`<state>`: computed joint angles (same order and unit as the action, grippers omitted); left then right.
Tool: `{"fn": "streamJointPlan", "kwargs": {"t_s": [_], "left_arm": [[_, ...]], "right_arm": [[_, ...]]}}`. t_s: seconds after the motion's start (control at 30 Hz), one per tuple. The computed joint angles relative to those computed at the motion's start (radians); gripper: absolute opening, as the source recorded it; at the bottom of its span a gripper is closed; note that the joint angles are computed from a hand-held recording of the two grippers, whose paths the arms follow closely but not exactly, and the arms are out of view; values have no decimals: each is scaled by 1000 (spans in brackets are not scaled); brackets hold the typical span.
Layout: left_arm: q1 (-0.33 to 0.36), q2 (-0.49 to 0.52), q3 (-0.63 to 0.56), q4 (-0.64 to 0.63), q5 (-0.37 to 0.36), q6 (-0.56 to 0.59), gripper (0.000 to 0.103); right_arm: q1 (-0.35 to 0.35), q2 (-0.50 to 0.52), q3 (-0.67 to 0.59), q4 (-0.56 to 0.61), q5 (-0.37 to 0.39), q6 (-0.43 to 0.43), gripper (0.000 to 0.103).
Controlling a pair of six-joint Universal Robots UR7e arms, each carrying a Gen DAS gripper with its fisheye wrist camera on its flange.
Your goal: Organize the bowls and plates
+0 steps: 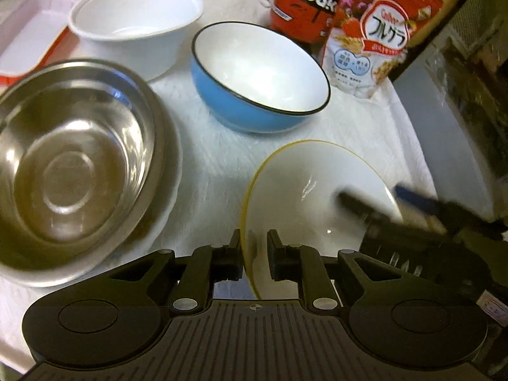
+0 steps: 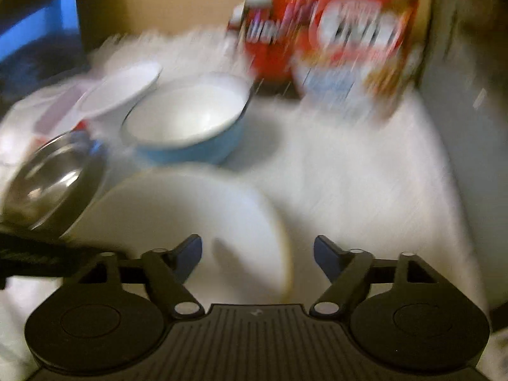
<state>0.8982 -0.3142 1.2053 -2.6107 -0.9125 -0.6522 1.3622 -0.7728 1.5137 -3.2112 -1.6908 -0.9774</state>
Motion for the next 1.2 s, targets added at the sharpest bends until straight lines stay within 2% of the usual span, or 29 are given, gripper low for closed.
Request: {"fn": "streamJointPlan", "kwargs": {"t_s": [0.03, 0.1, 0.2, 0.27, 0.4, 0.5, 0.57, 0.67, 0.77, 0.9, 1.0, 1.07, 1.13, 1.2], "left_arm": [[-2, -3, 15, -20, 4, 2, 16], [-10, -4, 36, -56, 18, -4, 16], [-10, 1, 25, -38, -2, -22, 25], [-13, 6, 16, -26, -3, -13, 27], [-2, 8, -7, 31, -23, -52, 22], [15, 6, -29, 82, -65, -95, 18], [22, 9, -34, 80, -80, -92, 18], [22, 17, -56, 118, -77, -47, 18], [25, 14, -48, 85, -85, 31, 18], [28, 19, -53, 52, -71, 160, 17], [36, 31, -75, 43, -72, 220, 18], [43, 26, -67, 20, -99, 252, 18], [48, 6, -39, -4, -133, 279, 20], [46, -19, -6, -22, -143, 308, 20]], "right_arm": [[-4, 5, 9, -56, 24, -8, 82], [-13, -5, 14, -50, 60, 6, 86], [-10, -38, -19, 182, 39, -1, 86], [-10, -55, -43, 320, 30, 48, 86], [-11, -66, -85, 456, 21, 121, 86], [-13, -67, -106, 522, 22, 182, 86], [-13, -65, -98, 496, 17, 196, 86], [1, -66, -52, 372, -25, 205, 86], [14, -67, -25, 301, -64, 200, 86], [42, -59, 27, 127, -137, 158, 86], [53, -40, 47, 5, -166, 169, 86], [66, -12, 46, -96, -215, 193, 86], [79, -8, 27, -57, -269, 242, 86], [81, -36, 17, 85, -275, 320, 86]]}}
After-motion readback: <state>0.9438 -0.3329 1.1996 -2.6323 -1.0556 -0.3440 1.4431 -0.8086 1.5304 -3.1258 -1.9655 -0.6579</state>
